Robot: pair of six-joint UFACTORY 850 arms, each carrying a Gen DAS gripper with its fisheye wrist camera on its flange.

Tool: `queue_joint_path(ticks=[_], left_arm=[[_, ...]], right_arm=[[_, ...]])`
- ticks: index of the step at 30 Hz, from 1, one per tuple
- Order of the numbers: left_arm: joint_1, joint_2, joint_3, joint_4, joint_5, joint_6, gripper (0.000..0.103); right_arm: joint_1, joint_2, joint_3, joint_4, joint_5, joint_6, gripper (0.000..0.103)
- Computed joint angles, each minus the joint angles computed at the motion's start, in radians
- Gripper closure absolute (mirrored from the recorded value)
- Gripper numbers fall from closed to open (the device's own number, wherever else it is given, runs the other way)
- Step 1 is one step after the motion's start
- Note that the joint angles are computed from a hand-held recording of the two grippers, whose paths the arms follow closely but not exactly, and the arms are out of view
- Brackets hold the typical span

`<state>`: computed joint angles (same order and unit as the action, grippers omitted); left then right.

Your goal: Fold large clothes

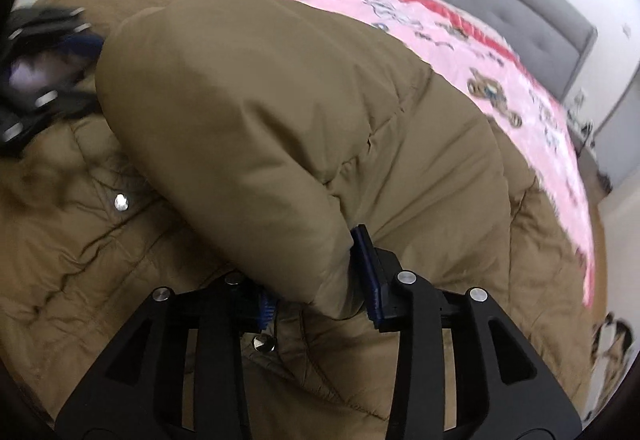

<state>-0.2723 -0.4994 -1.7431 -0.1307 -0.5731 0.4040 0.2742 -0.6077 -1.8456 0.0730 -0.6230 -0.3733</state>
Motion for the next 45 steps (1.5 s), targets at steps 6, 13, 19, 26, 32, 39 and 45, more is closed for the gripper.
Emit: queue_joint_path(ticks=[6,13,19,26,32,39,45], left_arm=[[0.03,-0.014,-0.094,-0.214,-0.03,-0.047,0.043],[0.041,-0.202,-0.317,-0.416,-0.107,-0.15,0.04],[0.013,-0.203,-0.226,-0.303,-0.072,-0.196,0.04],[-0.002,-0.133,-0.109,-0.294,0.013,-0.136,0.04],[0.002,-0.155,-0.13,-0.224,-0.012,-0.221,0.04],[0.006,-0.222,-0.209,-0.201,-0.097,-0.272,0.039],[-0.011,-0.267,-0.252,-0.113,-0.153,-0.275,0.039]], right_arm=[[0.001,-0.017,-0.026,-0.025,-0.019,0.031,0.069],[0.007,-0.015,-0.015,-0.036,-0.016,0.064,0.058],[-0.023,0.076,0.052,0.169,-0.02,-0.039,0.038],[-0.092,0.054,-0.023,0.55,-0.014,-0.132,0.032],[-0.109,-0.108,-0.199,0.44,-0.108,-0.013,0.045],[-0.106,-0.162,-0.23,0.333,-0.2,0.018,0.045],[-0.088,-0.154,-0.181,0.222,-0.201,0.005,0.044]])
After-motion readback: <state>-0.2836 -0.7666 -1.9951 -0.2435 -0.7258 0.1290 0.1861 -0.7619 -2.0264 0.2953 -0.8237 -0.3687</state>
